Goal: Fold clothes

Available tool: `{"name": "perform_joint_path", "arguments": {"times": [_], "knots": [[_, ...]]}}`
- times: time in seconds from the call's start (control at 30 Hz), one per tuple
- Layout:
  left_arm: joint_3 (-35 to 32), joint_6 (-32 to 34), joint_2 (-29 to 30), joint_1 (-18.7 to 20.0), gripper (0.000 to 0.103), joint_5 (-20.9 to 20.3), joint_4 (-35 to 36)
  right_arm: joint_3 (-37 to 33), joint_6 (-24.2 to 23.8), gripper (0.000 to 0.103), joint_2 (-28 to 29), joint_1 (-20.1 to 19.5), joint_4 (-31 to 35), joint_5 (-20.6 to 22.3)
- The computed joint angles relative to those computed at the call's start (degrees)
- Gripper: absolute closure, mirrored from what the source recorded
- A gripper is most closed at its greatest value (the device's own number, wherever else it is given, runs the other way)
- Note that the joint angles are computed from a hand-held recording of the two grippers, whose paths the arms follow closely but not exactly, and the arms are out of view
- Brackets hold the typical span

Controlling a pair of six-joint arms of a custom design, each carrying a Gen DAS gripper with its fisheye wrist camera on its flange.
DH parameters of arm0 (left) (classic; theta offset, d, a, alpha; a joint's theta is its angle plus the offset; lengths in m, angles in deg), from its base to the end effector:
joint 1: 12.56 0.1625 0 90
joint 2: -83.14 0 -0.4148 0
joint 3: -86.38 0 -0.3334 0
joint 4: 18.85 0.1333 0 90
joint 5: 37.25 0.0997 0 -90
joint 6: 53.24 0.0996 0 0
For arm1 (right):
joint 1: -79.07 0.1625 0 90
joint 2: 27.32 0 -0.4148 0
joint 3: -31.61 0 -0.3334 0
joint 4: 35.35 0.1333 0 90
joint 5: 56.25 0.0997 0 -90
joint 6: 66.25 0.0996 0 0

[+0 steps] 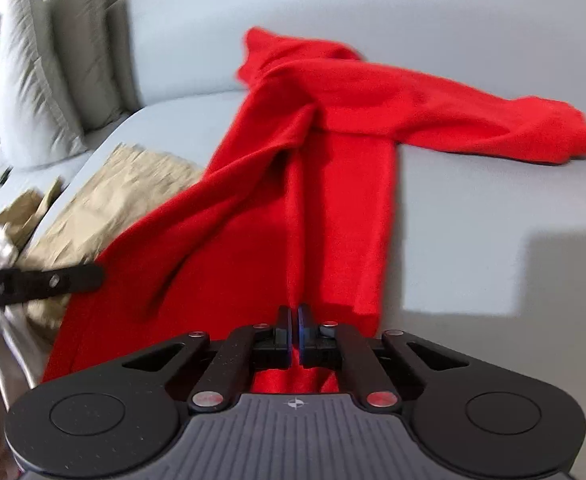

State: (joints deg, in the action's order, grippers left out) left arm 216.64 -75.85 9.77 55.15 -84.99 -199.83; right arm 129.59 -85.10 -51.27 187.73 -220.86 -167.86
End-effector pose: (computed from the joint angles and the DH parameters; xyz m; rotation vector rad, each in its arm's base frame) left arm 0.0242 -0.4689 0.2755 -0.3001 2.4733 -1.0662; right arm 0.2827 -0.5352 -0.0393 0.7814 -2.6076 0.5151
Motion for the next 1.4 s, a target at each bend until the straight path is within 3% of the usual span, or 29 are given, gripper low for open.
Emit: {"name": "perform_joint_path", "arguments": {"times": [0.13, 0.27, 0.37, 0.43, 0.47, 0.57, 0.6, 0.67, 0.7, 0.73, 0.8, 0.87, 0.93, 0.97, 1.03, 1.1, 1.17, 1.3, 1.4], "knots": [[0.59, 2.35, -0.09, 1.73, 0.102, -5.62, -4.45, 4.01, -0.02, 0.102, -2.1, 1.47, -10.27, -1.88], [-1.78, 0.82, 1.61, 3.29, 0.102, -9.55, -2.07, 4.98, -6.04, 0.102, -1.31, 2.88, -16.95, -7.46], [-3.36, 1.78, 4.75, 3.4, 0.101, -5.52, -1.02, 3.52, -4.86, 0.101, 0.09, 2.06, -14.29, -9.32], [-3.68, 0.72, 5.71, 2.48, 0.1, -0.61, -0.16, 0.84, -4.05, 0.098, 1.28, 1.7, -8.42, -11.43], [-3.44, 0.62, 4.89, 2.15, 0.1, -0.07, -0.34, 0.45, -3.02, 0.096, 1.09, 1.69, -6.74, -11.59], [-1.67, 3.65, 3.36, 1.52, 0.097, 0.18, -6.05, 2.59, -1.53, 0.077, -1.37, 2.0, -8.17, -8.89], [-0.26, 6.48, 1.93, 0.78, 0.097, -1.13, -8.37, 3.29, -1.45, 0.067, -1.96, 2.29, -8.65, -8.5], [-0.16, 10.52, -1.58, 2.21, 0.097, -10.45, -6.63, 6.49, -0.85, 0.069, -4.98, 2.52, -8.41, -5.43], [-0.45, 11.48, -3.01, 2.86, 0.097, -16.45, -2.21, 7.89, -0.31, 0.071, -6.4, 2.44, -7.55, -3.86], [-1.69, 12.28, -4.08, 3.67, 0.096, -22.45, 3.41, 9.22, 0.3, 0.085, -7.8, 2.33, -6.46, -2.21], [-4.53, 12.33, -3.16, 5.13, 0.096, -28.85, 13.81, 11.6, 2.19, 0.093, -10.1, 1.62, -1.68, 1.84], [-6.05, 13.14, -2.68, 3.66, 0.096, -25.66, 24.05, 12.69, 1.88, 0.093, -10.56, 1.24, 3.12, 3.38], [-5.96, 15.58, -2.26, 1.38, 0.095, -17.19, 31.09, 13.33, 0.79, 0.096, -10.67, 1.29, 7.75, 0.73], [-6.02, 15.45, -2.66, 1.12, 0.096, -16.18, 31.79, 13.92, 0.22, 0.103, -10.64, 1.33, 8.69, -0.93], [-6.06, 13.16, -5.71, 2.39, 0.097, -15.77, 34.08, 16.5, -1.08, 0.103, -11.77, 1.27, 5.55, -2.55], [-4.52, 9.12, -8.33, 0.46, 0.097, -9.31, 35.05, 16.92, 0.13, 0.098, -12.51, 2.66, 4.29, -7.31], [-1.66, 10.3, -9.77, -0.98, 0.096, -4.72, 28.67, 17.12, 1.07, 0.088, -13.09, 3.96, 3.08, -11.76], [-0.44, 11.54, -6.39, 1.29, 0.09, -9.41, 5.23, 14.55, -0.03, 0.086, -11.73, 5.37, -1.54, -11.43], [-2.67, 14.65, 0.68, 0.79, 0.09, -2.88, -5.87, 8.4, 1.27, 0.072, -7.55, 5.92, -4.49, -10.5]]}}
